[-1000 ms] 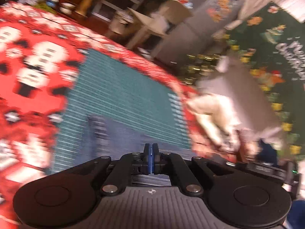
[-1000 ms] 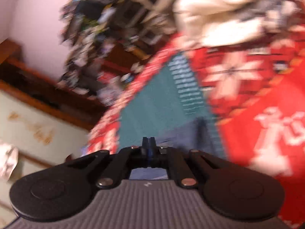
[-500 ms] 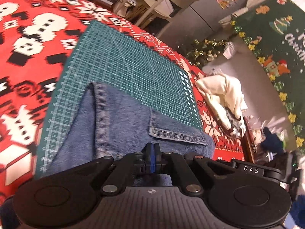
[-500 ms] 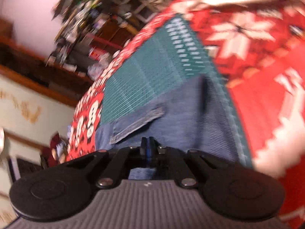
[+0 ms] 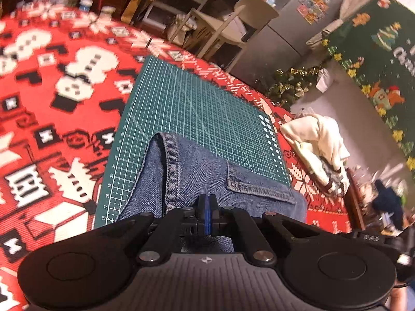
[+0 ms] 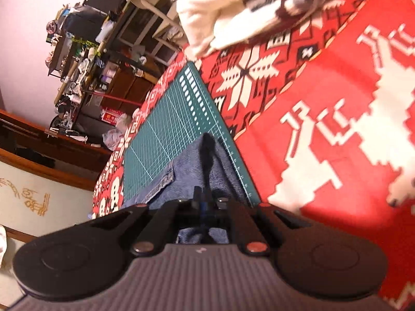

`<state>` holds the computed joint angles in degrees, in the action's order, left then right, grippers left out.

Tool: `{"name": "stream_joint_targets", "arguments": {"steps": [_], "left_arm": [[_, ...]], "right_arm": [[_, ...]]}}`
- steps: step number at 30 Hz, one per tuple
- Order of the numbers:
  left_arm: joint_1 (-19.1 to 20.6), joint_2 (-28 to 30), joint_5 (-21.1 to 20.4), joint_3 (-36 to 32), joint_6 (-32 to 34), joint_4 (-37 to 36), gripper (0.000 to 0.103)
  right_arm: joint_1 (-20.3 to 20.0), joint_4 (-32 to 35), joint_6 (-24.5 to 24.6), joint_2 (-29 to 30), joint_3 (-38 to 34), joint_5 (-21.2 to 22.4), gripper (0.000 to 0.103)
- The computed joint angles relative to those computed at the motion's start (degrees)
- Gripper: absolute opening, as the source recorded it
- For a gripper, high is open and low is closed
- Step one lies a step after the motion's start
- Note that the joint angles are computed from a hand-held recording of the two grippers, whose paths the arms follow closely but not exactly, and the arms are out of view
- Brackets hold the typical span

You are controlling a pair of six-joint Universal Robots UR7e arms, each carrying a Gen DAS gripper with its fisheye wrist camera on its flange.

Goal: Fold clothes

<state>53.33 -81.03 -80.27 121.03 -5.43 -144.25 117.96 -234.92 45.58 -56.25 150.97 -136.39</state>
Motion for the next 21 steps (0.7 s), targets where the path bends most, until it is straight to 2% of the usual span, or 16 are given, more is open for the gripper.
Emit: {"name": "stream_joint_targets", "arguments": {"steps": [2,5,9,12,15,21], "left_arm": [[-0.73,-1.76,0.39,1.15,-1.31,0.58,0.002],[-1.76,-4.6,0.66,3.03,-3.42,1.8,0.005],[-4.23,-7.12,1.71,5.11,-3.29,2.49,0.005],[-5.35,-8.4,1.7,6.43,-2.89,2.83,0.005],[-6.17,-8.49,3.92,7.0,-2.2,3.86,0.008],[-6.21,-7.45,6.06,7.08,-1.8,5.01,0.01]], "right_arm": [[3.44,3.15,-0.59,-0.76,-0.55,-2.95,0.001],[8.19,11.93,-2.5,-2.25,-2.53,-7.02,0.005],[11.68,24.72,-5.81,-2.0,-7.15,-9.43,0.008],[11.94,26.44,-7.55,-0.6,-9.08,-7.99,0.008],[11.56,26.88,-6.8,-0.25,-9.07,-6.82,0.008],[8.45,21.27,-3.11,-0.57,-6.35,-3.51,0.0]]}}
